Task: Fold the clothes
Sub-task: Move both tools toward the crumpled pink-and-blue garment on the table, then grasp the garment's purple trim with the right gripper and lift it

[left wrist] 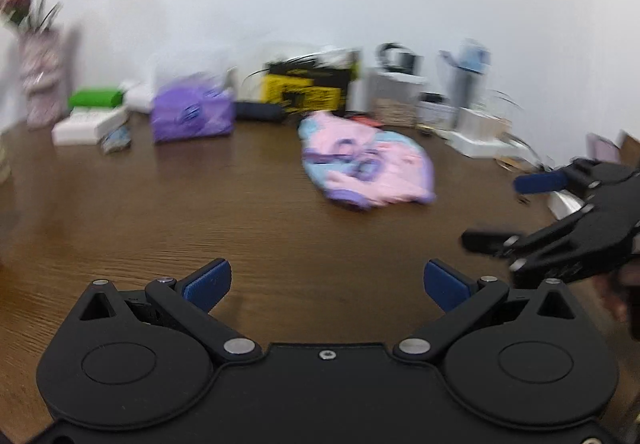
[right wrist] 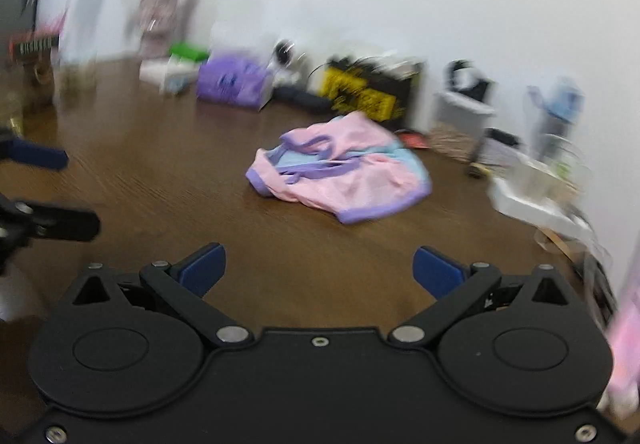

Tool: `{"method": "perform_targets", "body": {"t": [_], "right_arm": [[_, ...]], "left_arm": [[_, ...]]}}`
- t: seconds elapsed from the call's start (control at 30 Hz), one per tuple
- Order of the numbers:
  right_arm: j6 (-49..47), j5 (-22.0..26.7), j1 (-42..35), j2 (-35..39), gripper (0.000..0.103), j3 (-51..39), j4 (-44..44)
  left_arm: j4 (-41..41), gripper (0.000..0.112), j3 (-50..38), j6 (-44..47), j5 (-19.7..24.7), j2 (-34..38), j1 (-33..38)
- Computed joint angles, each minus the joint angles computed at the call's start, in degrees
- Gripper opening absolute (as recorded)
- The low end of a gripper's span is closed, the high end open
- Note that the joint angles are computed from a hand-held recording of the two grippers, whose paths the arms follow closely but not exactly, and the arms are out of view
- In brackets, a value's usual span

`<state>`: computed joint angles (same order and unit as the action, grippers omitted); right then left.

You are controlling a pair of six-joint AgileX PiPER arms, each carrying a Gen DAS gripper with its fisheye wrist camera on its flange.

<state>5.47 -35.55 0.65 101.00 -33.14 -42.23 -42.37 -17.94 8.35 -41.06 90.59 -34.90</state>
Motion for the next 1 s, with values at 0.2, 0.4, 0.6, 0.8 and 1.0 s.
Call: {"method": "perform_targets", "body": {"t": [0.2, 0.4, 0.6, 0.8, 1.0], "right_arm": [[28.3, 16.2, 10.4, 15.9, 0.051, -28.8, -23.7], [49.1, 13.5, 8.5, 17.1, 0.007, -35.5, -39.2], [47.6, 4.5, 3.0, 2.9, 0.007, -28.5, -33.6], [58.0, -6.2, -3.7, -11.3, 0.007, -22.4, -41.3], [59.3, -10.9, -10.5, -19.8, 0.007, -17.5, -45.1]], "left_arm": [[6.2, 0.103, -3.1, 1.6, 4.1, 2.2, 11.5], [14.2, 0.103, -8.7, 4.4, 6.4, 6.9, 15.5], [21.0, 0.103, -16.2, 0.3, 7.4, 9.3, 14.7], [31.3, 0.103, -21.1, -9.7, 7.7, 10.1, 10.8], [45.7, 0.021, -15.1, -23.3, 3.8, 7.1, 13.0]]}}
